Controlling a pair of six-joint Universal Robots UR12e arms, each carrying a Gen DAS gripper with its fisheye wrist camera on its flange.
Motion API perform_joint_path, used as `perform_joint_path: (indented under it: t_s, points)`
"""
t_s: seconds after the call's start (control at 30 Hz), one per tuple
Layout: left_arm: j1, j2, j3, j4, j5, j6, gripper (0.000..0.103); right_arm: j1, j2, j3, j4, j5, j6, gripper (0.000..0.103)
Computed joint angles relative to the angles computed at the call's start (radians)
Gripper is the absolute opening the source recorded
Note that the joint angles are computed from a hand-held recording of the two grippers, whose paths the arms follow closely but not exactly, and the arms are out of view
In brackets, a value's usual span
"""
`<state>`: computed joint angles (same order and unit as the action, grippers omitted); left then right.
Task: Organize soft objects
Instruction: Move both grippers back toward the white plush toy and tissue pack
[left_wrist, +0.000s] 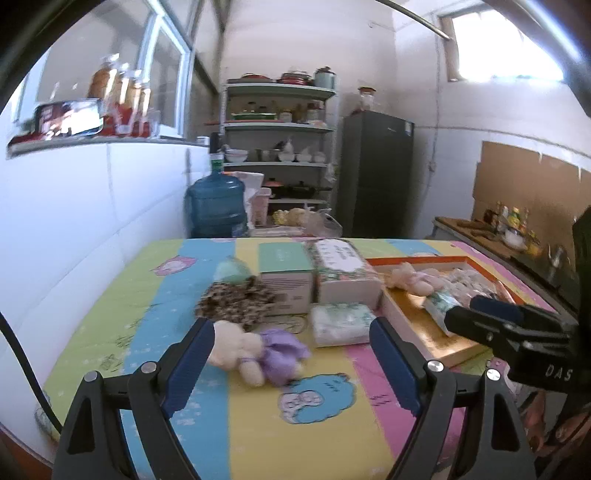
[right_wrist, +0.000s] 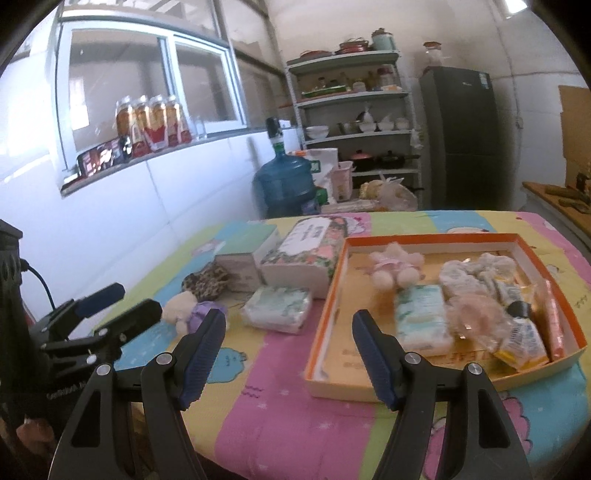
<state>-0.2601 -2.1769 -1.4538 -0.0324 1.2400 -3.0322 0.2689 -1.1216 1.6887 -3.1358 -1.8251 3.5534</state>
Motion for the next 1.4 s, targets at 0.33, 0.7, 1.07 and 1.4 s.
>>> perform_joint_path:
  t_s: [0.33, 0.7, 1.07, 1.4]
  points:
    - [0.026, -0.010, 0.004, 0.017, 0.076, -0.030, 0.084, 0.008, 0.057, -0.078, 0.056, 0.080, -0.026, 0.073]
    - [0.057, -0.026, 0.025, -0.027, 0.111, -0.082, 0.084, 0.004, 0.139, -0.211, 0.136, 0.196, -0.145, 0.073]
    - [0.055, -0.065, 0.082, -0.100, 0.041, -0.072, 0.084, -0.022, 0.165, -0.272, 0.360, 0.056, 0.064, 0.074]
    - [0.052, -0.104, 0.145, -0.180, -0.021, -0.066, 0.084, -0.013, 0.198, -0.343, 0.479, -0.041, 0.046, 0.079]
